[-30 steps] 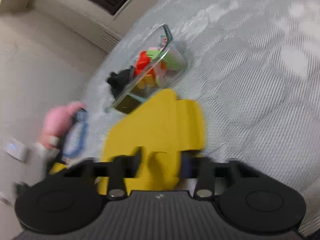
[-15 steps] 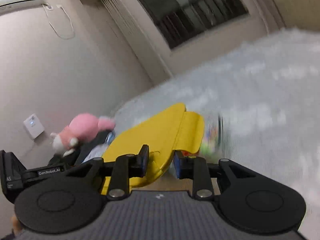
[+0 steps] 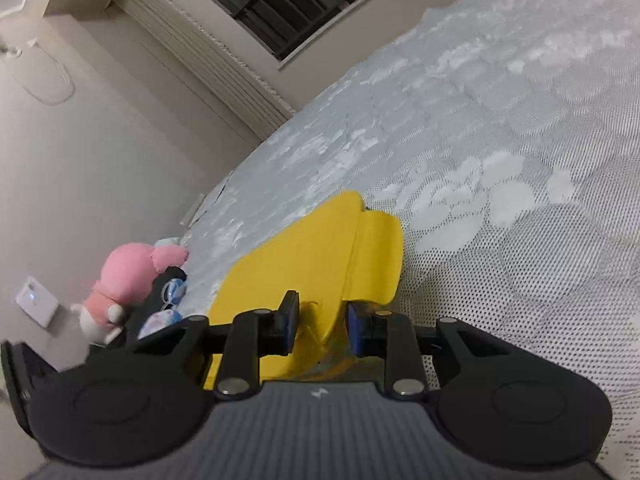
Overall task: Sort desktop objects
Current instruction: 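Lower the yellow lid onto the glass container with both tools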
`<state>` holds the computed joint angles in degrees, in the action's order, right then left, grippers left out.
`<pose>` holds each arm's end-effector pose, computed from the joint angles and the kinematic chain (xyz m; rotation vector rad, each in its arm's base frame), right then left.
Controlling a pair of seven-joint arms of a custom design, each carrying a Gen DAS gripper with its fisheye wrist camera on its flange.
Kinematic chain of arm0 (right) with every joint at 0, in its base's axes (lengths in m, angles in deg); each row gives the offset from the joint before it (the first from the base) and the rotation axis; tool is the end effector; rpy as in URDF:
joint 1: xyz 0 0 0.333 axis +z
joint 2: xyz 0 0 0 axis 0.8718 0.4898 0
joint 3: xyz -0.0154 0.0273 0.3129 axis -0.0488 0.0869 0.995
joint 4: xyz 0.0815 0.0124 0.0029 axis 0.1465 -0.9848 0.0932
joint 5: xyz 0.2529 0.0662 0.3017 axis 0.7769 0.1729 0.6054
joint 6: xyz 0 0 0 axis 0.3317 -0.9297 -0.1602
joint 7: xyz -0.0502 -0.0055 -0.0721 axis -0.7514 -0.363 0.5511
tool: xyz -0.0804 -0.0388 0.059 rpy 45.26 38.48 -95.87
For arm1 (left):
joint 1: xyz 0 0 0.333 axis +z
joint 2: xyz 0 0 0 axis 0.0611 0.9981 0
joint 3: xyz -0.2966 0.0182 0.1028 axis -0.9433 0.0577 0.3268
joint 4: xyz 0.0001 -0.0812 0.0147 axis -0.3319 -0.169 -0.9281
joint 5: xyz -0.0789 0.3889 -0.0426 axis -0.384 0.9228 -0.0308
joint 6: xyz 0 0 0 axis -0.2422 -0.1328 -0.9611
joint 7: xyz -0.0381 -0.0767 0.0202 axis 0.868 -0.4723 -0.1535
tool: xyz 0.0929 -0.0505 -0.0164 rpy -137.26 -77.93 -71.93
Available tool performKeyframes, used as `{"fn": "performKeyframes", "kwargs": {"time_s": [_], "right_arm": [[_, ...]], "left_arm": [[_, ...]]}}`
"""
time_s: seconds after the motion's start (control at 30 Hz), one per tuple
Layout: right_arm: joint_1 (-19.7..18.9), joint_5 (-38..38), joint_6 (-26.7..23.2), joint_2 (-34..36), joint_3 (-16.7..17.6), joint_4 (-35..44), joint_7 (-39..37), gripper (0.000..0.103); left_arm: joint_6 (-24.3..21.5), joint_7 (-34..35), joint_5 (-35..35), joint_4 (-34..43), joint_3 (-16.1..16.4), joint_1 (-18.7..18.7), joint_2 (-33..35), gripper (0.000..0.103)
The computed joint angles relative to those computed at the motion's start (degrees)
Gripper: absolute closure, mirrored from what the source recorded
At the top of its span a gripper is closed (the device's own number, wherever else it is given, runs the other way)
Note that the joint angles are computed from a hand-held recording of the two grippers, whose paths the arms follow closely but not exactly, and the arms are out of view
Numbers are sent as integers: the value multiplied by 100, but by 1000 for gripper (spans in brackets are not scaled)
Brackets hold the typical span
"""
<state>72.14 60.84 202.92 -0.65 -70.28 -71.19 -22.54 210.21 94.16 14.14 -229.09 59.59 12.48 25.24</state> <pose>0.5319 0.1202 0.4641 -1.6597 1.1888 0.2588 0.3551 -0.0802 0.4926 -2.2839 0.9441 -1.0636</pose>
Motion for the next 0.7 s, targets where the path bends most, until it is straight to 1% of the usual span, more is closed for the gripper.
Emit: {"fn": "performKeyframes", "kwargs": {"time_s": [0.07,0.1,0.13,0.17,0.2,0.23,0.27,0.33,0.37,0.43,0.5,0.53,0.57,0.6,0.63,0.7], "right_arm": [[46,5,376,-74,72,-43,-104,73],[78,14,591,-106,103,-62,-151,73],[103,39,772,-141,113,-88,-198,66],[114,86,905,-182,98,-127,-244,50],[121,167,976,-211,67,-156,-300,45],[116,333,976,-238,14,-190,-371,44],[106,544,1030,-263,-28,-227,-436,43],[102,920,1263,-218,-36,-191,-456,43],[98,946,1335,-140,-20,-105,-339,43],[100,629,1285,109,39,160,72,44],[143,271,1292,386,153,417,405,53],[162,117,1300,473,206,487,525,66],[183,-42,1304,562,256,560,649,63],[198,-126,1341,582,297,566,644,62],[208,-104,1427,506,325,479,462,62],[253,-47,1599,354,357,307,89,61]], "left_arm": [[-47,-8,23,76,0,97,75,73],[-67,-1,29,98,25,111,96,69],[-137,15,17,102,75,73,59,70],[-218,30,10,93,113,34,-21,71],[-305,13,31,73,87,49,-148,70],[-385,-51,71,36,9,113,-323,70],[-426,-134,100,-10,-54,166,-492,68],[-365,-292,137,-30,-120,285,-644,59],[-328,-348,164,-4,-155,355,-652,57],[-210,-331,223,142,-147,426,-422,53],[-95,-82,237,389,55,286,114,53],[-213,5,226,521,99,240,334,54],[-386,50,223,655,108,222,524,53],[-553,45,289,728,37,267,586,52],[-716,10,397,773,-63,331,592,52],[-818,-49,560,740,-109,319,523,52]]}}
